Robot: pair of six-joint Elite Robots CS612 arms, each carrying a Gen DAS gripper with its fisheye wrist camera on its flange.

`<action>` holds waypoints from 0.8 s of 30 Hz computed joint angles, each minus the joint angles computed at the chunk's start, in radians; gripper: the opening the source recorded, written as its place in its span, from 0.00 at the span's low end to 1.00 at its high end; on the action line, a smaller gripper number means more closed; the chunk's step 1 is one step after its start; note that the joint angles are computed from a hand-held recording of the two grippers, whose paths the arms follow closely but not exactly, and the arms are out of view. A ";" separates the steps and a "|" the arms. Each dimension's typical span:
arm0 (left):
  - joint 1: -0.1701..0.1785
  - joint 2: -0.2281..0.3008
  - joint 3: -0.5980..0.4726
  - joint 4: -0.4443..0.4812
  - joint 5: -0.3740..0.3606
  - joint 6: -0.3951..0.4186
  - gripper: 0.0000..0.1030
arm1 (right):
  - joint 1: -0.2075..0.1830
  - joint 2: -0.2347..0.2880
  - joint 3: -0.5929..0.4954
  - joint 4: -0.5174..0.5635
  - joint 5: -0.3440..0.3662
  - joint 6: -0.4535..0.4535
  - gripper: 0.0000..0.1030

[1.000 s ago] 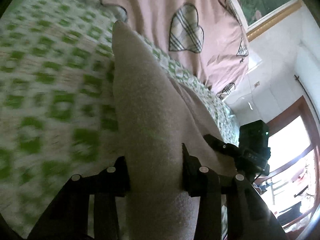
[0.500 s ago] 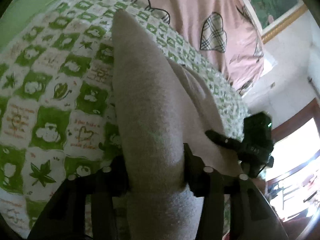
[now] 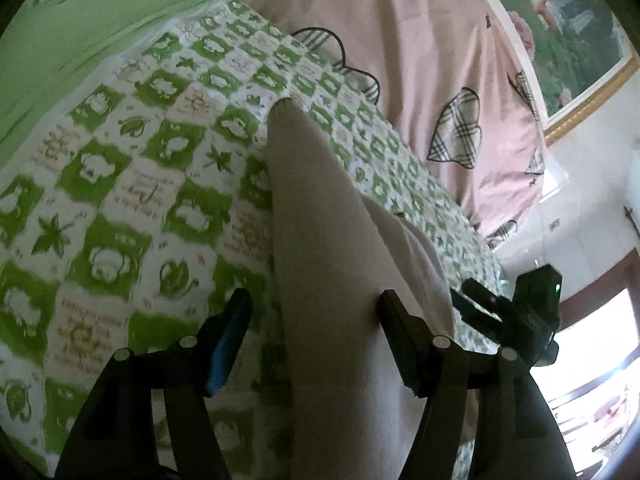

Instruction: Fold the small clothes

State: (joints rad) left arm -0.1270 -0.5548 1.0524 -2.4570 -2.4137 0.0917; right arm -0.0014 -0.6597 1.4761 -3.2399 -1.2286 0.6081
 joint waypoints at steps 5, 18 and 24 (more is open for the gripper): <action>-0.019 0.007 -0.018 0.003 0.041 -0.014 0.63 | -0.003 0.059 -0.117 0.117 0.067 -0.027 0.18; -0.059 0.035 -0.075 -0.021 0.201 -0.014 0.55 | -0.010 0.051 -0.061 0.059 -0.006 -0.037 0.08; -0.067 0.056 -0.116 -0.016 0.265 -0.020 0.55 | -0.011 0.039 -0.050 0.061 -0.006 -0.003 0.12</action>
